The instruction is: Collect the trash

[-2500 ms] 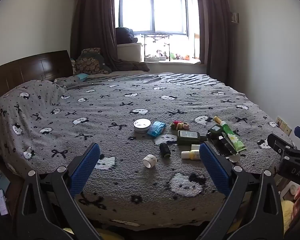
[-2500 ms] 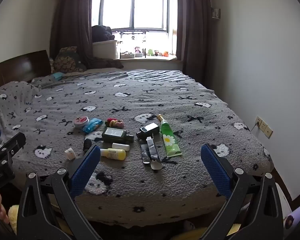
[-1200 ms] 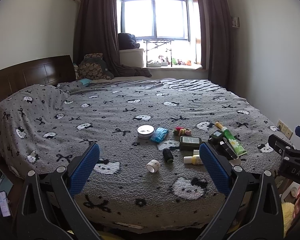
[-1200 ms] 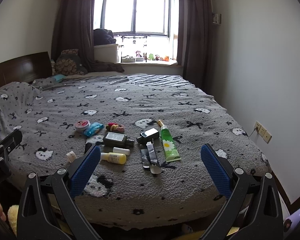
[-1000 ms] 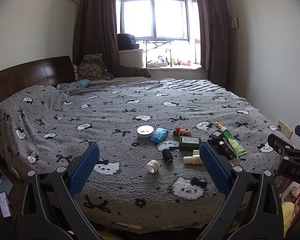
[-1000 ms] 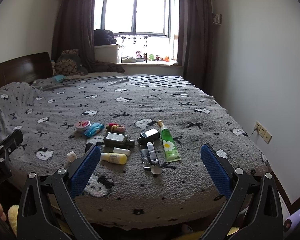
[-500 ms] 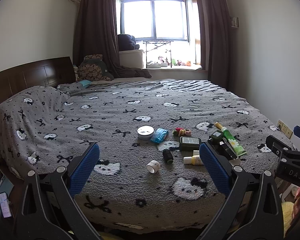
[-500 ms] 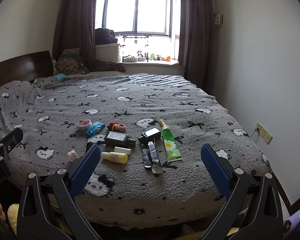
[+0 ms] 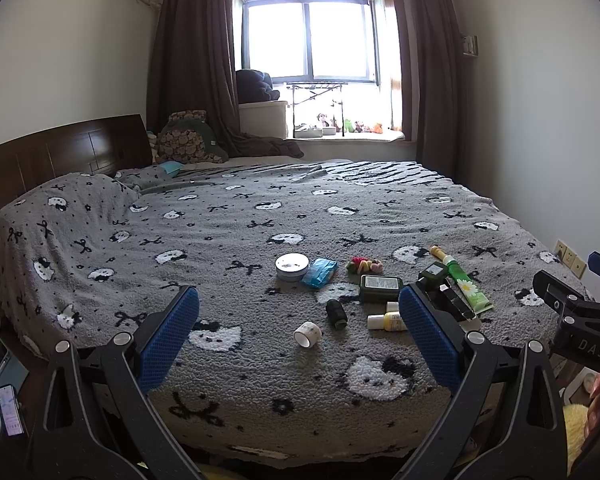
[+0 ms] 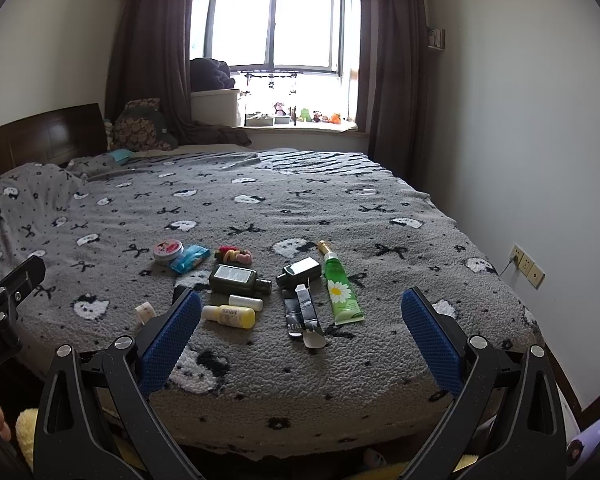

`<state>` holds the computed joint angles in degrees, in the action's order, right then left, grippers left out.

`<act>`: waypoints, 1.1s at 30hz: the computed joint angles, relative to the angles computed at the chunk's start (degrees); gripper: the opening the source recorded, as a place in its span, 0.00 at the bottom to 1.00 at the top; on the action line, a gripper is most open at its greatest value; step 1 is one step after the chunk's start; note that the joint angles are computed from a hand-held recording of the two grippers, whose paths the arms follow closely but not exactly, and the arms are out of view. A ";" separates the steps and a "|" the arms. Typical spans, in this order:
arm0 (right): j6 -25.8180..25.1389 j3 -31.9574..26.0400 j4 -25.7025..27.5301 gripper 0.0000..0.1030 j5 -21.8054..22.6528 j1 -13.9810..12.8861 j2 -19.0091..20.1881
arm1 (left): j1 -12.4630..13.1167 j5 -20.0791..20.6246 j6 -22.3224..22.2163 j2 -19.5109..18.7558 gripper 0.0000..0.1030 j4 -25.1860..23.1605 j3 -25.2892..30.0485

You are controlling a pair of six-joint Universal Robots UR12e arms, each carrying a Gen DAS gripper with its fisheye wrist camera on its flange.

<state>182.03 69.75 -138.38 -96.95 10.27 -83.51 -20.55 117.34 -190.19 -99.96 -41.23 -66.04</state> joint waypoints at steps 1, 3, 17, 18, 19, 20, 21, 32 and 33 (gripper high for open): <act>0.02 -0.02 0.02 0.97 0.01 -0.04 -0.01 | 0.03 0.01 0.01 -0.03 0.92 -0.07 0.06; -0.01 0.00 0.08 0.97 -0.03 -0.03 -0.03 | 0.01 -0.05 0.01 0.03 0.92 0.03 -0.06; 1.28 -0.17 -0.20 0.97 0.23 -0.97 0.46 | 0.97 0.41 -0.92 -0.44 0.92 -1.41 0.21; 1.39 -0.14 -0.24 0.97 0.18 -1.06 0.58 | 1.10 0.08 -0.84 -0.49 0.92 -1.46 0.10; 1.37 -0.07 -0.35 0.97 0.02 -1.13 0.70 | 1.26 -0.15 -0.88 -0.60 0.92 -1.70 0.06; 1.24 0.20 -0.91 0.97 -0.28 -1.16 0.77 | 1.40 -0.38 -0.86 -0.69 0.92 -1.83 -0.06; 0.94 0.46 -1.67 0.97 -0.66 -1.18 0.90 | 1.51 -0.58 -0.76 -0.81 0.92 -1.95 -0.17; -1.53 1.28 0.74 0.97 1.00 -2.16 2.99 | 3.78 -5.71 -0.06 -1.48 0.92 -5.57 -2.64; -1.75 1.04 1.68 0.97 1.84 -2.30 3.31 | 4.03 -6.17 -0.17 -1.60 0.92 -6.32 -2.71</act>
